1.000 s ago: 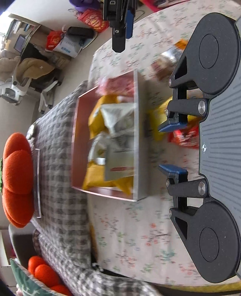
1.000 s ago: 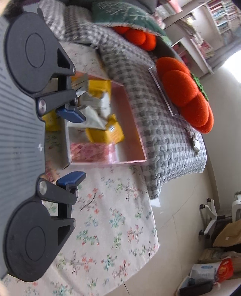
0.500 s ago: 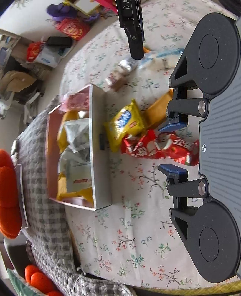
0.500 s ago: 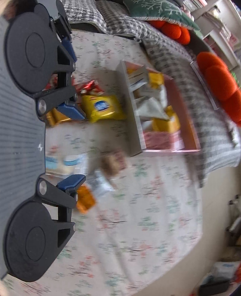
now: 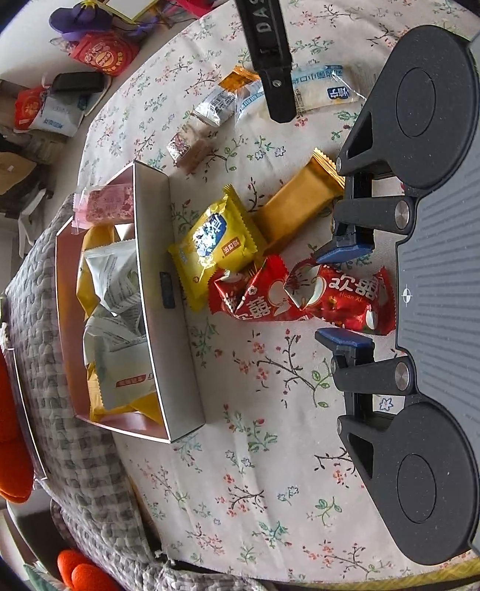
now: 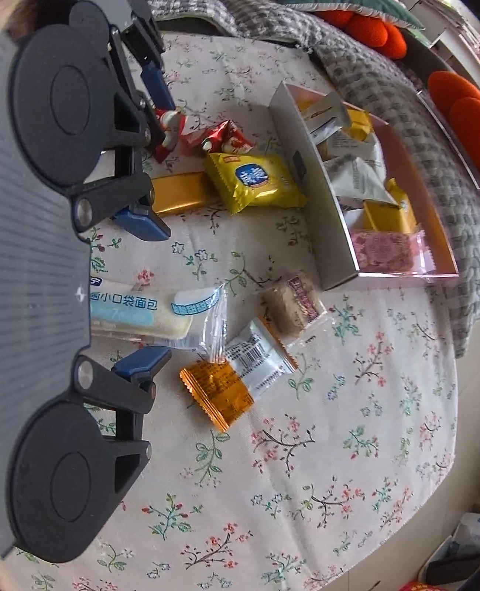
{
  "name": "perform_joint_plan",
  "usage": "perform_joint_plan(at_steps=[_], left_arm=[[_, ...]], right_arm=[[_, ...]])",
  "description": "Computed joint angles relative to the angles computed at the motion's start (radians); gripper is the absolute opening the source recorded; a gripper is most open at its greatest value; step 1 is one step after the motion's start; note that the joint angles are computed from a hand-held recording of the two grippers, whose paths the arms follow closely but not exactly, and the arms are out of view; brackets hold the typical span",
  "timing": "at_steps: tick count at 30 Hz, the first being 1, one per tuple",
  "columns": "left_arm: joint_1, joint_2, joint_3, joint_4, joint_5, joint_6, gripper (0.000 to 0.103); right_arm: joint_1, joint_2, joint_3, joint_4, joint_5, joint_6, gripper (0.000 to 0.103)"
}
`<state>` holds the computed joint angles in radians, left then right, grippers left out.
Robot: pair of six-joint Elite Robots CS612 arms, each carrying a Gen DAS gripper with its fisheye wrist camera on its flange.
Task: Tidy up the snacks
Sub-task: 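Release both packs into the box and move tools back to the pile, then grasp red candy pack with left tool while right tool grasps clear milk-bun bag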
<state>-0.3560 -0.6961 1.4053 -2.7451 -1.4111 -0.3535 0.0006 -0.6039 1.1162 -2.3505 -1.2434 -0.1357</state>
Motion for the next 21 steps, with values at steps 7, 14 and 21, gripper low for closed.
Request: perform_joint_plan(at_steps=[7,14,21], left_arm=[[0.001,0.004,-0.006,0.023,-0.003,0.000,0.036],[0.001,0.008,-0.012,0.037,0.004,0.001,0.032],[0.002,0.006,-0.012,0.037,0.015,-0.008,0.027]], right_arm=[[0.008,0.005,-0.003,0.011,-0.018,-0.025,0.050],[0.012,0.006,-0.001,0.002,-0.034,-0.048,0.040],[0.008,0.005,-0.001,0.008,-0.011,-0.059,0.023]])
